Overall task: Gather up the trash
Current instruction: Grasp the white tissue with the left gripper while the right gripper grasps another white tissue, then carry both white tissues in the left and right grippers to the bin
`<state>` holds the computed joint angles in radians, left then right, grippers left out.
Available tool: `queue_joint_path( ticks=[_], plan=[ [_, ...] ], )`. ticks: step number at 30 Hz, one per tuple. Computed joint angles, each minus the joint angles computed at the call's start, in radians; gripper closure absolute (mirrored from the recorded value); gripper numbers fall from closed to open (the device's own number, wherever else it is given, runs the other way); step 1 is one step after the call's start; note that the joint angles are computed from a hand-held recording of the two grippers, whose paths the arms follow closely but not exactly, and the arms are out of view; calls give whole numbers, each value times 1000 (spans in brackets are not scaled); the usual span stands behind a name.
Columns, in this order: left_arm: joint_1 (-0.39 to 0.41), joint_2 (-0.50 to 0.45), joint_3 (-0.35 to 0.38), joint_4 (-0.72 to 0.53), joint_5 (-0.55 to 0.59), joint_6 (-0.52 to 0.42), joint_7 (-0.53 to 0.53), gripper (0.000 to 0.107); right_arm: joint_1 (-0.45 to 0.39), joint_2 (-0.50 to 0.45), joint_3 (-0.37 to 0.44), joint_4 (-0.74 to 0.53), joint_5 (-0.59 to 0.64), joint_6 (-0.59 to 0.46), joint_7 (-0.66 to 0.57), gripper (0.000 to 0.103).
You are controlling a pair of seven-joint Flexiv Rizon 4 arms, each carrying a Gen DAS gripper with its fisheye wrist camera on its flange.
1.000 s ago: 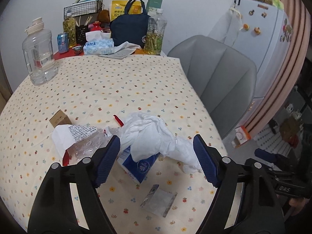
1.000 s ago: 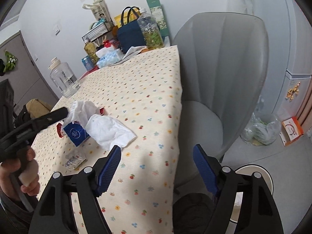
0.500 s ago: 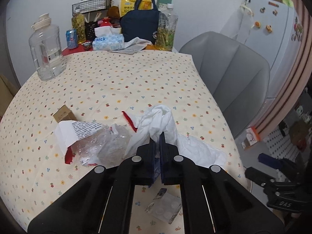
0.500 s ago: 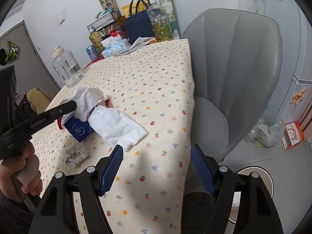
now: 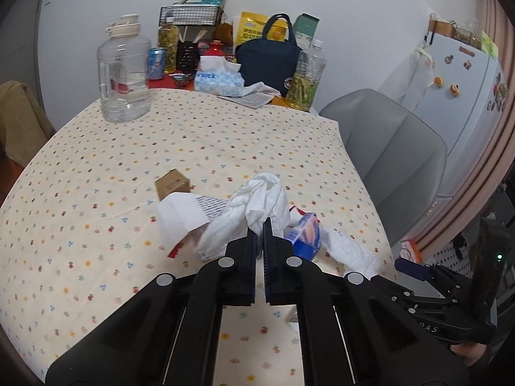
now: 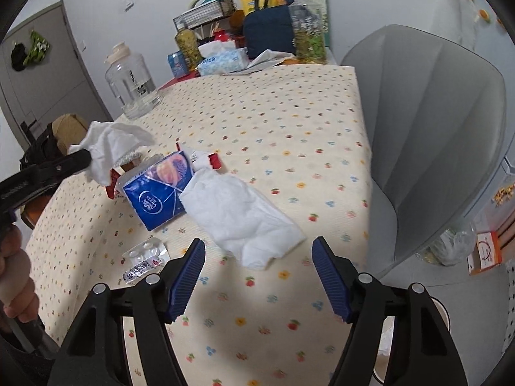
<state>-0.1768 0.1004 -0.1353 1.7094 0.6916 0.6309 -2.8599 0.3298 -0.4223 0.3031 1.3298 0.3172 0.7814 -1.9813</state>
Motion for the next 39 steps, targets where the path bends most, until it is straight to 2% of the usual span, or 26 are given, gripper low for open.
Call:
queue_joint_path(
  ticks=[3,5,6,8,9,10,22,29,39],
  plan=[
    [0,25,2,23,0,-2,-11,103,29,-7,-15,20,-45,27,21,44],
    [5,39,-2,34,1,-6,-16,103,38,-19,-17,18,-71,13,31,56],
    [8,44,-6,37,2,-7,-18,103,43,-17,-20,32,-82,38,31,61],
    [14,51,-12,41,4,-9,-21,103,46,-13,-20,45,-101,56,34,74],
    [15,54,-18,40,6,-12,-24,103,36,-15,-11,35,-90,37,31,93],
    [18,54,-21,39,8,-12,-25,103,23,-20,-1,16,-73,3,27,96],
    [-1,5,-39,-21,43,1,-25,103,-40,41,8,13,57,17,-28,98],
    [-33,-45,-27,-78,61,13,-3,103,-65,58,-17,20,88,45,9,99],
    [-99,-165,11,-204,44,66,70,103,-125,68,-44,31,106,65,38,99]
  ],
)
